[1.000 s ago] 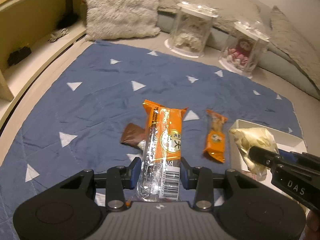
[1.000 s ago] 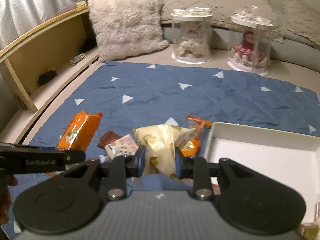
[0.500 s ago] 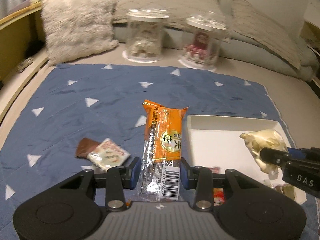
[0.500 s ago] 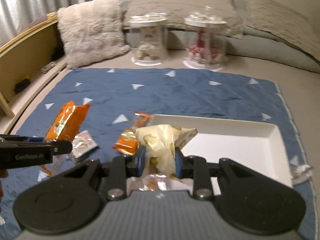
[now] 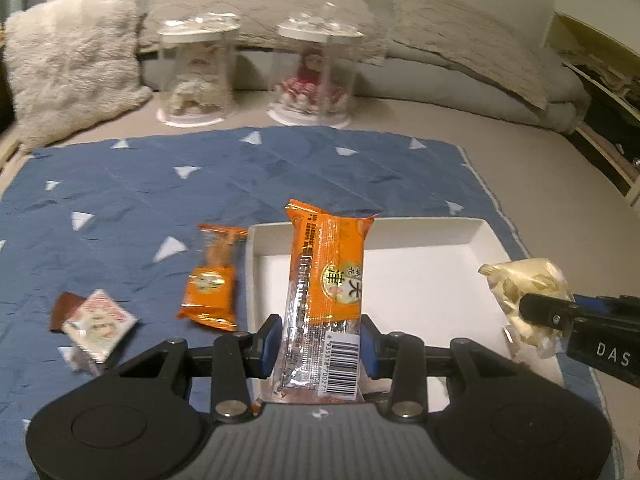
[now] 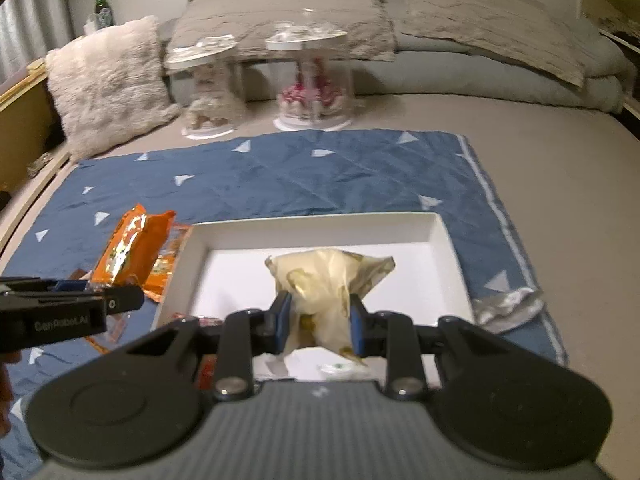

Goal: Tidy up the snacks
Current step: 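Carry the orange bar in left tool over the tray while right tool carries the cream bag, then lower and open left tool to drop the orange bar while right tool releases the cream bag in the tray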

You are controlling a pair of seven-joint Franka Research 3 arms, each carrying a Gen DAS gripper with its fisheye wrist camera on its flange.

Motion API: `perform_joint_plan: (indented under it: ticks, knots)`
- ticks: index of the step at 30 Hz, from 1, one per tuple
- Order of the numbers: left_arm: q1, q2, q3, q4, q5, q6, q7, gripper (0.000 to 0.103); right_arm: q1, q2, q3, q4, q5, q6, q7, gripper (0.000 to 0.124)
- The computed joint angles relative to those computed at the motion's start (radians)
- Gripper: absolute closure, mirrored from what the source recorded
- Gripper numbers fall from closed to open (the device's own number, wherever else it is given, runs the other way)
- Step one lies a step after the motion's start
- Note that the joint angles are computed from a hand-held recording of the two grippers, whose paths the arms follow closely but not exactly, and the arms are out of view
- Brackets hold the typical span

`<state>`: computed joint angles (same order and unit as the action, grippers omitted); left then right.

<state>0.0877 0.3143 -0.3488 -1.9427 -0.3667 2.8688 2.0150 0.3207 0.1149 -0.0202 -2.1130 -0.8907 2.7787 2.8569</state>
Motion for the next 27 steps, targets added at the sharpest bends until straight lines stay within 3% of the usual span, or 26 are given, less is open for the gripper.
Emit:
perform_joint_plan:
  ticks: [9,21,27]
  knots:
    - [-0.019,0.118,-0.026,0.109,0.003,-0.057,-0.028,0.061,-0.033,0.037,-0.024,0.003,0.061,0.012,-0.032,0.089]
    - [-0.040,0.310,-0.039,0.290,0.056,-0.102,-0.215,0.061,-0.027,0.166,-0.084,0.083,0.281,0.009,-0.214,0.089]
    - [-0.072,0.356,-0.007,0.338,0.126,-0.125,-0.339,0.060,0.012,0.217,-0.141,0.122,0.340,0.018,-0.262,0.089]
